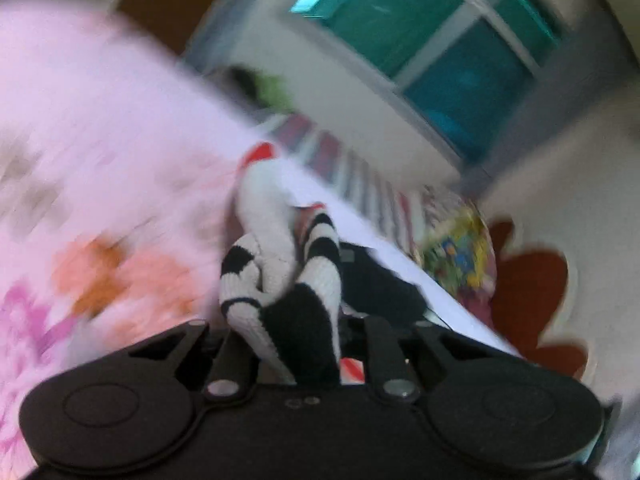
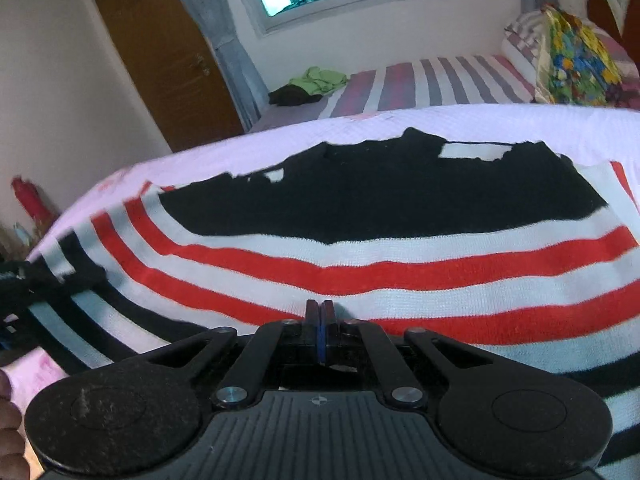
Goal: Fold small clothes
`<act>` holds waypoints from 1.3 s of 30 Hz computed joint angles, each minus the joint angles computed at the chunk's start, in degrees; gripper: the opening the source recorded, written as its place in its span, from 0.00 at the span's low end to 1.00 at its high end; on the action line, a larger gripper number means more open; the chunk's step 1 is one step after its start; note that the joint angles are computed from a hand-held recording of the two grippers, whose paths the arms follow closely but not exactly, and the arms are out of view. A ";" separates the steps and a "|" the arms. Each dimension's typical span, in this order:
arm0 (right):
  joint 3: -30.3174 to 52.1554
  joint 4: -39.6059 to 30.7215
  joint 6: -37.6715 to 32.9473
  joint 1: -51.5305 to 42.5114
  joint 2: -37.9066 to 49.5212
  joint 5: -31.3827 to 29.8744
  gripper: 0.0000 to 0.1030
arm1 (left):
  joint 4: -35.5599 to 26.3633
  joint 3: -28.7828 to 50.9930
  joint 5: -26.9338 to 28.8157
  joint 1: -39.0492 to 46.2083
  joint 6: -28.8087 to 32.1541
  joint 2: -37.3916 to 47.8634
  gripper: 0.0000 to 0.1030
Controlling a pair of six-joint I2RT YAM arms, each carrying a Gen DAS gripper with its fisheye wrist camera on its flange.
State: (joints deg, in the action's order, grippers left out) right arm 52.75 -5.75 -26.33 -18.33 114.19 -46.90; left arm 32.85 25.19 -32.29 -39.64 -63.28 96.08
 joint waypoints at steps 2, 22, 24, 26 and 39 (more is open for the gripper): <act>1.18 -1.46 2.35 -4.56 -0.58 -5.87 0.00 | -8.82 8.25 -0.75 -2.79 5.84 -0.21 0.13; 38.24 -50.90 -15.62 -25.31 17.35 -18.30 0.74 | -31.34 38.32 1.95 -16.02 21.04 13.79 0.63; 38.66 -52.08 -16.96 -23.93 18.24 -17.04 0.74 | -32.54 35.09 -1.01 -12.69 17.57 11.39 0.61; 37.78 -51.95 -17.31 -22.26 18.89 -15.80 0.67 | -33.11 33.03 1.02 -8.05 15.42 11.19 0.61; 36.09 -45.19 -11.42 -14.93 20.72 -7.92 0.46 | -19.16 23.62 10.99 0.13 10.89 14.83 0.62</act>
State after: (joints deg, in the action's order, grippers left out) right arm 88.84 -50.95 -37.75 -33.26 134.92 -54.82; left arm 13.69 48.81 -21.30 -39.50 -52.39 110.91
